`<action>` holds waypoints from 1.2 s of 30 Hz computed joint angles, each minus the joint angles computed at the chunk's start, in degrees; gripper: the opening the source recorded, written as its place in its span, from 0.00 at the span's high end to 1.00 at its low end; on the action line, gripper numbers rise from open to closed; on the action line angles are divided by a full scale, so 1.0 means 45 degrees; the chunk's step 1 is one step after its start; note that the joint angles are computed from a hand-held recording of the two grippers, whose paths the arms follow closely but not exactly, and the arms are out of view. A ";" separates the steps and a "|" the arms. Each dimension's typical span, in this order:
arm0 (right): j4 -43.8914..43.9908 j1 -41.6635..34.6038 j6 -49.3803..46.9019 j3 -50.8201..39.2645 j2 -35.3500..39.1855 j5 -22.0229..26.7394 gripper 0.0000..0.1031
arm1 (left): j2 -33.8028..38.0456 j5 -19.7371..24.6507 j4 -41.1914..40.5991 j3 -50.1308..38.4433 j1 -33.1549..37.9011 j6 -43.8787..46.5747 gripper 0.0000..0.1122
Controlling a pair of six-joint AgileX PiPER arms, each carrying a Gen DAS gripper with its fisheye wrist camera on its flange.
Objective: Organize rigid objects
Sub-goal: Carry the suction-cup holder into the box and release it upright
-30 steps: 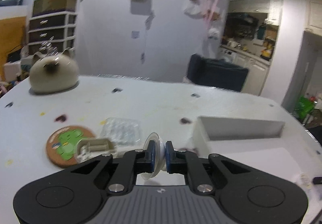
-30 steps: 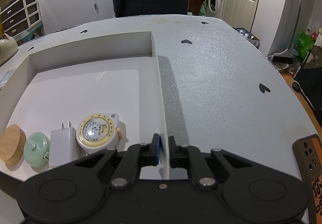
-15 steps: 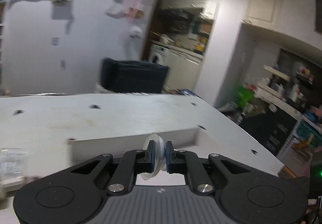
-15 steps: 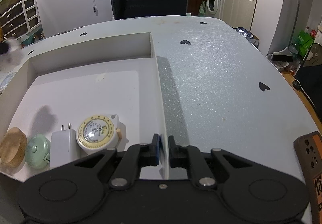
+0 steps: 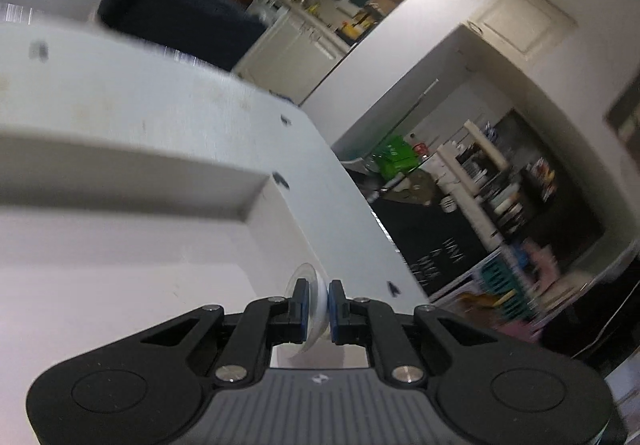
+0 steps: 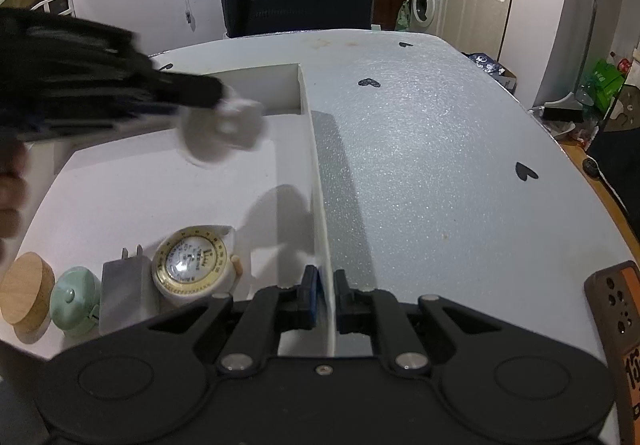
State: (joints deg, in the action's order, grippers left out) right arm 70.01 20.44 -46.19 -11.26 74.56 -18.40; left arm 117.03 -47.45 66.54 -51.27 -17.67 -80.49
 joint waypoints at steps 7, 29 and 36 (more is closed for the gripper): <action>-0.1421 -0.0506 0.1023 0.0116 -0.0042 0.0318 0.93 | 0.1130 -0.0113 0.0524 -0.0856 0.0215 -0.1817 0.90; -0.2766 -0.0788 0.2132 0.0233 0.0030 0.0403 0.93 | -0.1921 0.5911 -0.2227 0.0838 -0.1340 0.4143 0.53; -0.2606 -0.0713 0.2020 0.0242 0.0037 0.0339 0.93 | -0.3216 0.6135 -0.3693 0.2039 -0.1540 0.6307 0.29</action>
State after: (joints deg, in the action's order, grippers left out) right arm 58.28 17.24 -37.10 -10.17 74.72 -16.87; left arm 102.56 -19.84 49.91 -42.10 -24.60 -52.10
